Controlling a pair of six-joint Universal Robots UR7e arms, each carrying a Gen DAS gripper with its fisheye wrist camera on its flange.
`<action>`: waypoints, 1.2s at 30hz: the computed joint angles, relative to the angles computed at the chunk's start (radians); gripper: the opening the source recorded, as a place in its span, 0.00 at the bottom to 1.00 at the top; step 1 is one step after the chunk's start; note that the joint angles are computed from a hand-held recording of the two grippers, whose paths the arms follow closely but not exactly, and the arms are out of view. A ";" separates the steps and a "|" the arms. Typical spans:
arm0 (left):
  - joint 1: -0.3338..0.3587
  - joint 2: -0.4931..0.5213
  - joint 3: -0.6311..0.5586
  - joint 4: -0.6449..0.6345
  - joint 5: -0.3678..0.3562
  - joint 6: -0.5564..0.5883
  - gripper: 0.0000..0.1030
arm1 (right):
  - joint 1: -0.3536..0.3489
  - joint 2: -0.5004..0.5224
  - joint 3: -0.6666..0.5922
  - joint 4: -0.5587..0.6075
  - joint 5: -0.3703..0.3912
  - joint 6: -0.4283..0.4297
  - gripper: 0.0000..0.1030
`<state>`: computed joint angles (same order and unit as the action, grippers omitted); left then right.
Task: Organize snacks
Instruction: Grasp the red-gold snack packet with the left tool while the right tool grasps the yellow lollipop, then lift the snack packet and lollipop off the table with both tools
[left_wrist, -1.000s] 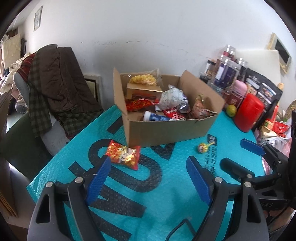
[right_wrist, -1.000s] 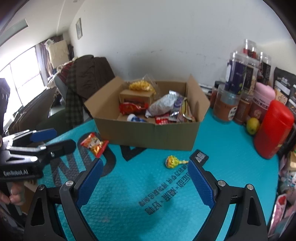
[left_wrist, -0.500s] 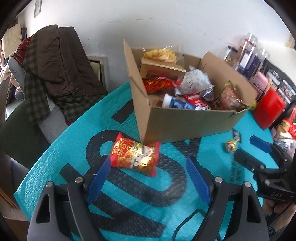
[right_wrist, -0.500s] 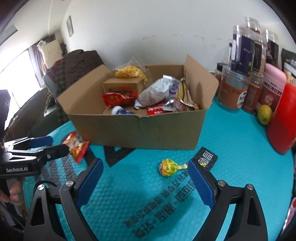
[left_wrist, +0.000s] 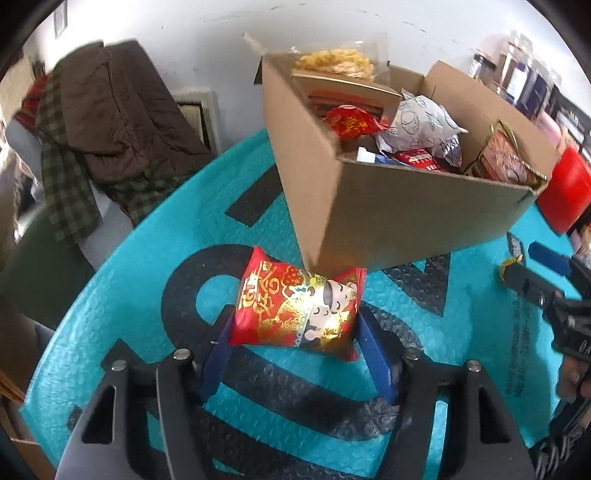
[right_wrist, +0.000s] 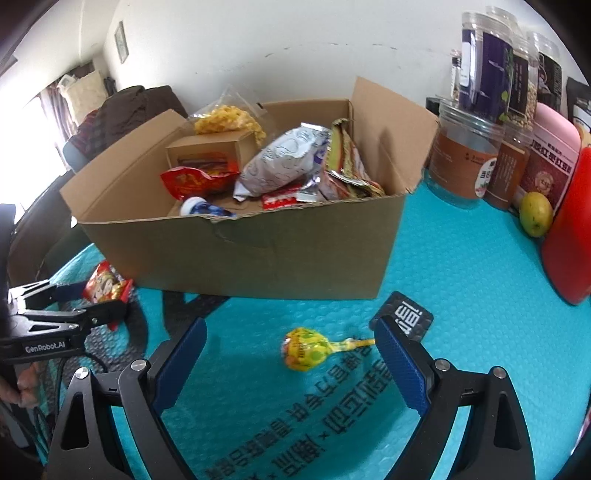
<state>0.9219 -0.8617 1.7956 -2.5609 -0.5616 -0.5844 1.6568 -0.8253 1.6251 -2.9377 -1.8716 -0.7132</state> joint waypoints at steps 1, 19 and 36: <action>-0.004 0.003 -0.002 0.007 0.005 0.002 0.58 | -0.003 0.002 -0.004 0.000 -0.002 -0.002 0.91; -0.036 0.027 -0.004 -0.009 -0.050 -0.007 0.55 | -0.025 0.010 -0.023 0.008 -0.042 -0.029 0.79; -0.063 -0.011 0.054 -0.006 -0.108 -0.056 0.55 | -0.020 -0.060 0.074 0.052 -0.019 -0.022 0.77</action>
